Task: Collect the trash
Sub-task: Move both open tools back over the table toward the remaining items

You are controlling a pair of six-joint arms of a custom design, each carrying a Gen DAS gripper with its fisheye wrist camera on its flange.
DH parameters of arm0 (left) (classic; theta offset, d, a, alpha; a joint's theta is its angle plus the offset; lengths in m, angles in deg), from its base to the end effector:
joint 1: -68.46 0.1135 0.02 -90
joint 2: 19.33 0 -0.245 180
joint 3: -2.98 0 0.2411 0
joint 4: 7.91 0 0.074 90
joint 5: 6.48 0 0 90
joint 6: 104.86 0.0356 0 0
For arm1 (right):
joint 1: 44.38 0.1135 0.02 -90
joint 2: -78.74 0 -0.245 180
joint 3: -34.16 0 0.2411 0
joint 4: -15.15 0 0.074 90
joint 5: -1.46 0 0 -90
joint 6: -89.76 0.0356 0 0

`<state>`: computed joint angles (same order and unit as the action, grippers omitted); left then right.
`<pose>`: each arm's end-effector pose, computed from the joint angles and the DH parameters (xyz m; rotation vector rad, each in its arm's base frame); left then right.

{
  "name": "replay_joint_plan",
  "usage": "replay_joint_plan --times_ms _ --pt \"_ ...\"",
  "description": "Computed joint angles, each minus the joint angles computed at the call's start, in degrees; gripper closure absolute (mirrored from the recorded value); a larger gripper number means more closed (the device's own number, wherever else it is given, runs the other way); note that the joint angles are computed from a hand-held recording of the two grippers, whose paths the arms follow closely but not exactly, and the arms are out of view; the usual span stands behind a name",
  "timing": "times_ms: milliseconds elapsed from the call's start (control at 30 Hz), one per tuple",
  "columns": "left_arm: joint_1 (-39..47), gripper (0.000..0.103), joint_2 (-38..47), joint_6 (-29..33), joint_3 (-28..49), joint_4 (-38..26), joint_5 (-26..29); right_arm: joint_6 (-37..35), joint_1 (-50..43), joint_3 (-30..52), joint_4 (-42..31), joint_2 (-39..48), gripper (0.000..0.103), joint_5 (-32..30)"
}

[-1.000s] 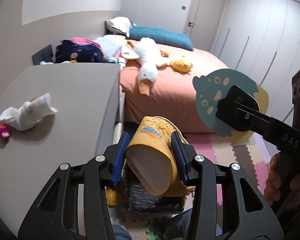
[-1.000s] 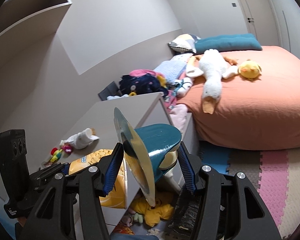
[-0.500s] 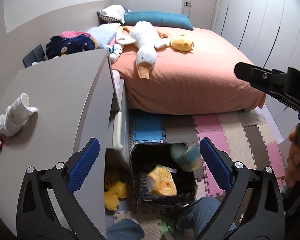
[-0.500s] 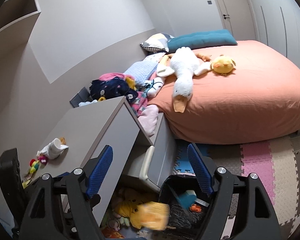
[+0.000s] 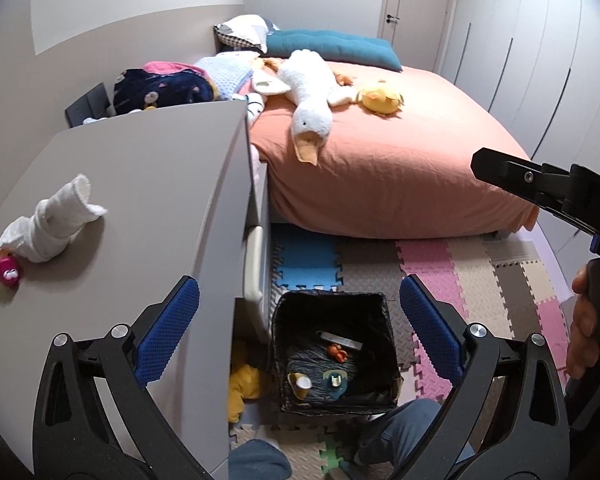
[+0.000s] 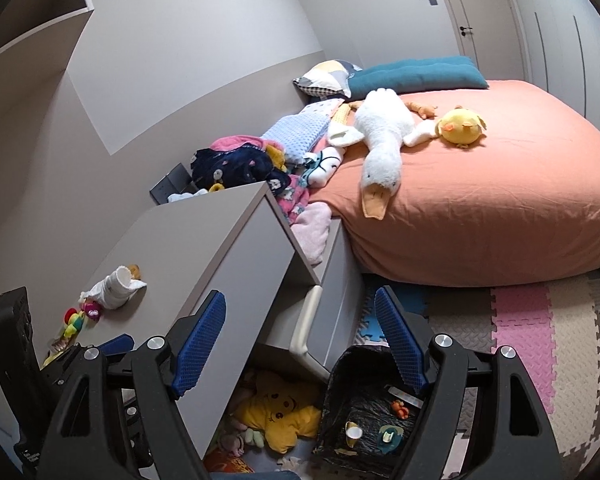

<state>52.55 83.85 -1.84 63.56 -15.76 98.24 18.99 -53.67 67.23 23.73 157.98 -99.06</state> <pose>0.3076 -0.0971 0.1052 0.7187 2.3326 -0.3369 0.2257 -0.0303 0.1138 0.4510 2.1844 0.2994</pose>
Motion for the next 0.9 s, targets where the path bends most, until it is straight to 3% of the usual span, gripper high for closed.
replay_joint_plan --times_ms 900 --pt "21.5 0.006 -2.4 8.1 0.3 -3.3 6.0 7.7 26.2 13.8 1.0 13.5 0.025 9.8"
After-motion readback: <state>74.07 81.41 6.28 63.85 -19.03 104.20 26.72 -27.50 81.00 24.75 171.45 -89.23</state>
